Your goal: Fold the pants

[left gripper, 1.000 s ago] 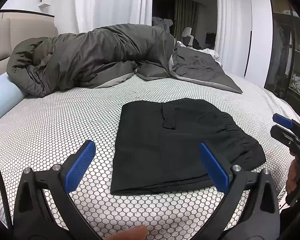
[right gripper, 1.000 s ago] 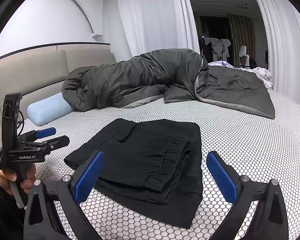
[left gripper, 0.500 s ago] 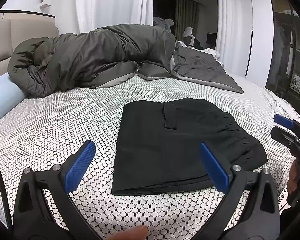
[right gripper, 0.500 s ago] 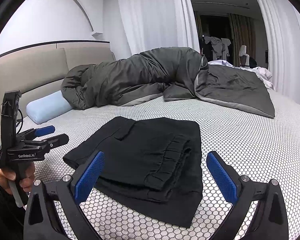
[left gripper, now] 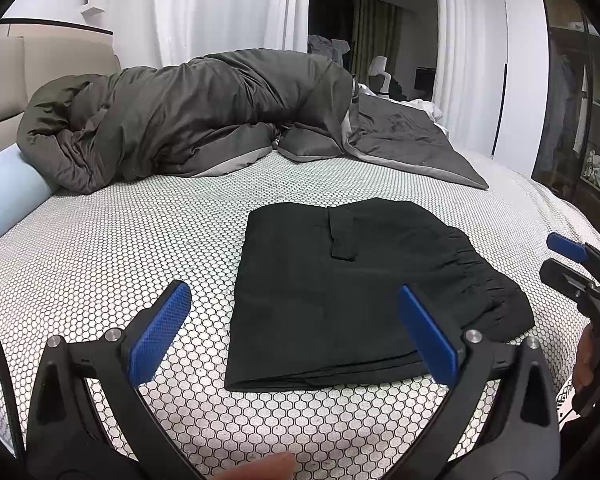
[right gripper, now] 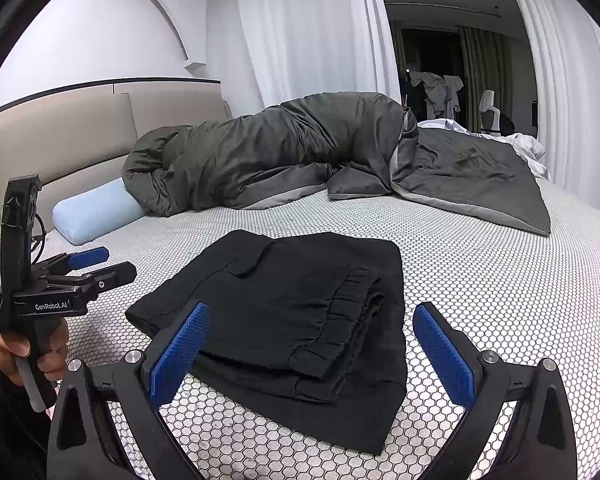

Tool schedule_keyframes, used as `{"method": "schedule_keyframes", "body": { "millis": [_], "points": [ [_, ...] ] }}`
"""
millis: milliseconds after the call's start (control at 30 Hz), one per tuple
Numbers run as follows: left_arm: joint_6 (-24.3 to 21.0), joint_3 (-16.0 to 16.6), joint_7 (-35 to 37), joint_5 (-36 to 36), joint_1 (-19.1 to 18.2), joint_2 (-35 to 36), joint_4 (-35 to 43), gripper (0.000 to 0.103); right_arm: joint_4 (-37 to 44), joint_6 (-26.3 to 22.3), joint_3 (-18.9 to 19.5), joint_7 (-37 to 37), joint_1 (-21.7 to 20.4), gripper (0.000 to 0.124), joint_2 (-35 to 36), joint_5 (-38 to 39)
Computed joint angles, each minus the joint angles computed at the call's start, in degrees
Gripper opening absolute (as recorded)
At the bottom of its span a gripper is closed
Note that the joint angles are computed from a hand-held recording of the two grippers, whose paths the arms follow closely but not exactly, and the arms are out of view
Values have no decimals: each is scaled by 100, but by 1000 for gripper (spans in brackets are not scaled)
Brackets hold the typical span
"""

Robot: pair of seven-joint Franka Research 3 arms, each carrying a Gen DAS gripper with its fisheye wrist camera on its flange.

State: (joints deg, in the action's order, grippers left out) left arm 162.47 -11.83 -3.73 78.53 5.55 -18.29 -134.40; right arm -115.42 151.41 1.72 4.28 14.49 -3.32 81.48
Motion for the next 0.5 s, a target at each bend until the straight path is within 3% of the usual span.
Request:
{"method": "schedule_keyframes", "body": {
  "millis": [500],
  "points": [
    [-104, -20, -119, 67, -42, 7, 14, 102, -2, -51, -7, -38, -28, 103, 6, -8]
  ]
}}
